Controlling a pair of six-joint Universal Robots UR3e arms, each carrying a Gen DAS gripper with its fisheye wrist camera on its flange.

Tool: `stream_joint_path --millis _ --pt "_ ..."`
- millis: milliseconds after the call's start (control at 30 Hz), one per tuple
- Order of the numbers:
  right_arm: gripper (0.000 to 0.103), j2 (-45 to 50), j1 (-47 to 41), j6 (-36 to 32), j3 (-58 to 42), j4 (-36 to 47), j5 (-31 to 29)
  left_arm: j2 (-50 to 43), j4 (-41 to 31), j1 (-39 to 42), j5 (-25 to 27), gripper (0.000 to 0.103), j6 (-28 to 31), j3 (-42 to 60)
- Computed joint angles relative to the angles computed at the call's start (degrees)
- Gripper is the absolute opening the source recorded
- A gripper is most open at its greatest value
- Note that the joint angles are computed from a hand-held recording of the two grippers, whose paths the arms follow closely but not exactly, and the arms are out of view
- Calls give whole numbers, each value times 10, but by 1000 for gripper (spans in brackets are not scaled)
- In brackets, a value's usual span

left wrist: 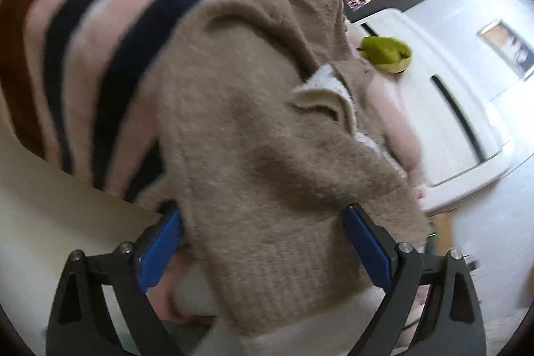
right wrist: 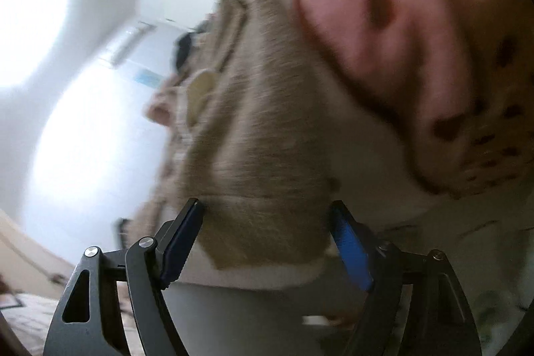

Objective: Fold small clothes

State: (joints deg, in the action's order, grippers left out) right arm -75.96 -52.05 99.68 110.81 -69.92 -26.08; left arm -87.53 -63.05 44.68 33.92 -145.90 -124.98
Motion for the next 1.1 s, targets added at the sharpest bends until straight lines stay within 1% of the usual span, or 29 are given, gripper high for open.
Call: stream_joint_path --millis 100,133,200,233,267,300,333,367,400,433,467,533,567,633,733,800,833,867,900,933,1000,1033,1067,1100 --pt "76 18 19 -65 -40 91 11 -31 9 -8 -37 93 -17 2" --pt "76 22 25 -89 -54 122 12 -43 -4 -11 -56 92 -12 8" --pt "76 15 38 -127 -72 170 9 -46 -16 -20 -69 89 -3 14" --pt "71 7 43 -139 -75 183 6 -41 -11 -25 -73 84 -3 13" --pt "62 -4 46 -151 -78 200 4 -38 -9 -29 -75 79 -4 14" --pt "57 -16 49 -157 -79 212 6 -36 -8 -32 -79 68 -6 15" --pt "42 -30 50 -145 -73 204 9 -35 -14 -33 -84 56 -8 18" --pt "36 -48 54 -114 -62 174 15 -33 -10 -34 -82 50 -17 21" --pt "34 -66 57 -80 -46 138 23 -28 -17 -29 -73 35 -19 27" --pt "27 -76 57 -69 -41 129 28 -19 22 -31 -54 16 -48 23" --pt "24 -89 52 -70 -37 134 30 -10 35 -30 -47 16 -60 22" --pt "21 -126 44 -58 -34 130 31 23 6 -10 -61 15 -38 16" --pt "20 -150 40 -40 -29 120 30 43 -20 3 -72 14 -18 10" --pt "18 -180 28 -61 -41 166 36 92 -114 36 -98 13 44 10" --pt "17 -220 11 -108 -63 234 37 139 -207 57 -119 13 95 32" --pt "16 -253 4 -122 -70 263 36 167 -264 69 -133 12 126 44" --pt "16 -264 0 -130 -76 278 34 194 -326 82 -143 12 166 55" --pt "16 -276 -6 -144 -81 300 33 212 -368 89 -146 12 193 66" --pt "16 -283 -13 -167 -94 335 29 237 -433 103 -149 13 235 82" --pt "16 -288 -23 -194 -108 371 22 244 -465 109 -154 12 255 95" --pt "16 -296 -27 -224 -141 426 25 256 -625 140 -161 12 365 153" --pt "16 -301 -36 -245 -156 460 20 262 -719 161 -159 12 430 186" --pt "16 -313 -49 -271 -167 496 13 270 -829 194 -154 12 510 223" --pt "16 -323 -70 -300 -186 537 0 276 -894 215 -149 12 556 248"
